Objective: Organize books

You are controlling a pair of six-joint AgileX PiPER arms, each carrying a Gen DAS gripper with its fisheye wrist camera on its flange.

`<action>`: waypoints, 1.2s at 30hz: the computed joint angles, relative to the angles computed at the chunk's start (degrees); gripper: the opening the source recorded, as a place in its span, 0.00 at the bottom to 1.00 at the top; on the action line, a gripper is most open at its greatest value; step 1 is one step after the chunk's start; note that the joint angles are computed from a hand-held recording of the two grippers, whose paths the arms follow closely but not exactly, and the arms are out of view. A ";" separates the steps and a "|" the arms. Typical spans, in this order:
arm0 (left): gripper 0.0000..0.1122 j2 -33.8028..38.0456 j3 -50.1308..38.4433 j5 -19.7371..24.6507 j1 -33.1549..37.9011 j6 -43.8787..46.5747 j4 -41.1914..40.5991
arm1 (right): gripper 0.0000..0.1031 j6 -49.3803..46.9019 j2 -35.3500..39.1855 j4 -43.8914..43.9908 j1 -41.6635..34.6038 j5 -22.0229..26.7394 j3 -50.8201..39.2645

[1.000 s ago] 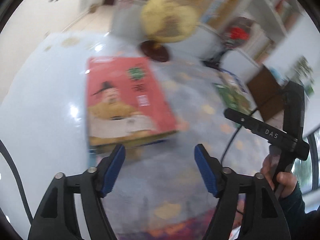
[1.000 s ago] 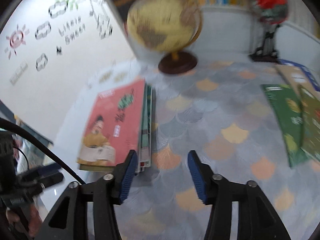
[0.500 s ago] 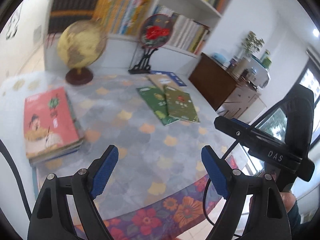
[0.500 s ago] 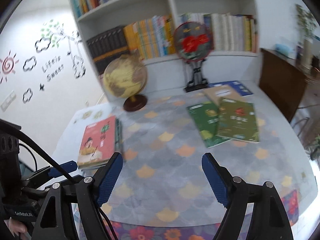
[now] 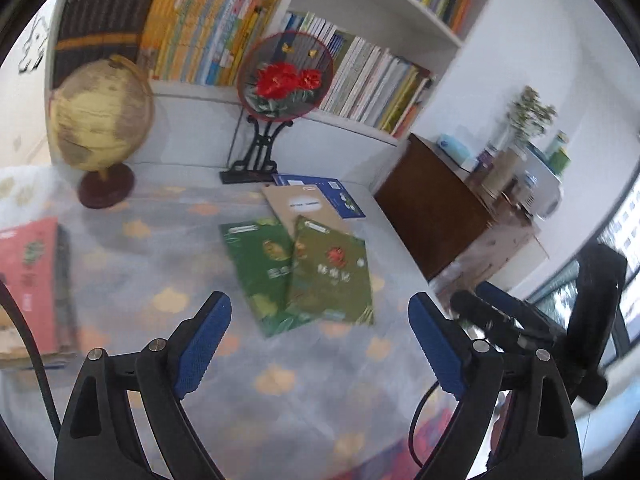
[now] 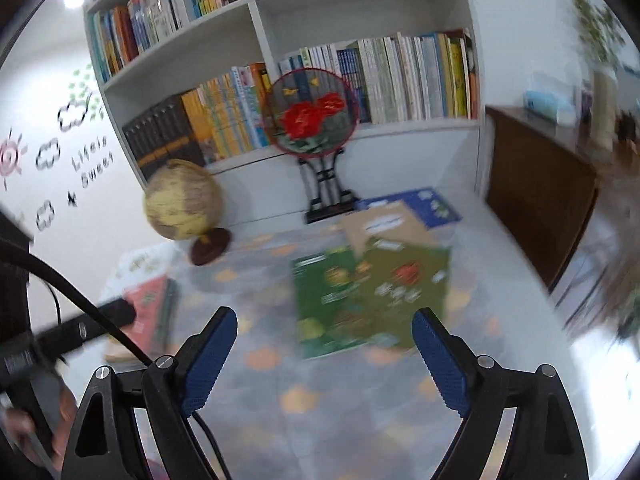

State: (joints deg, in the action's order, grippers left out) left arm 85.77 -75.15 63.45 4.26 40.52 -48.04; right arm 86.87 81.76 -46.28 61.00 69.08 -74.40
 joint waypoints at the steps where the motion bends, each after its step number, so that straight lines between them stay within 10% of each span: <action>1: 0.80 0.36 -0.59 -1.59 -2.67 -2.84 1.66 | 0.85 -4.19 -2.76 0.98 -4.05 -2.90 3.53; 7: 0.80 0.43 -1.35 -10.89 -18.52 -19.30 17.74 | 0.85 -33.15 -8.62 28.19 -35.44 -32.80 17.07; 12: 0.80 4.25 -2.56 -10.61 -19.97 -24.68 23.05 | 0.85 -60.94 -2.18 56.83 -49.55 -41.96 19.66; 17: 0.80 10.73 -5.23 -9.61 -18.28 -24.84 19.27 | 0.85 -73.34 4.06 67.41 -53.31 -40.44 17.73; 31: 0.79 35.10 -24.20 -5.08 -18.96 -20.10 11.65 | 0.85 -67.35 13.03 55.38 -57.76 -36.93 14.39; 36: 0.77 43.19 -34.08 -1.36 -21.09 -20.78 11.96 | 0.84 -76.99 15.97 64.58 -61.32 -39.36 16.92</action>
State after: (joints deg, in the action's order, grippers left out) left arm 128.96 -109.23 62.09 -16.83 19.74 -36.08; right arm 9.87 97.72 18.30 -0.31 29.72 -57.48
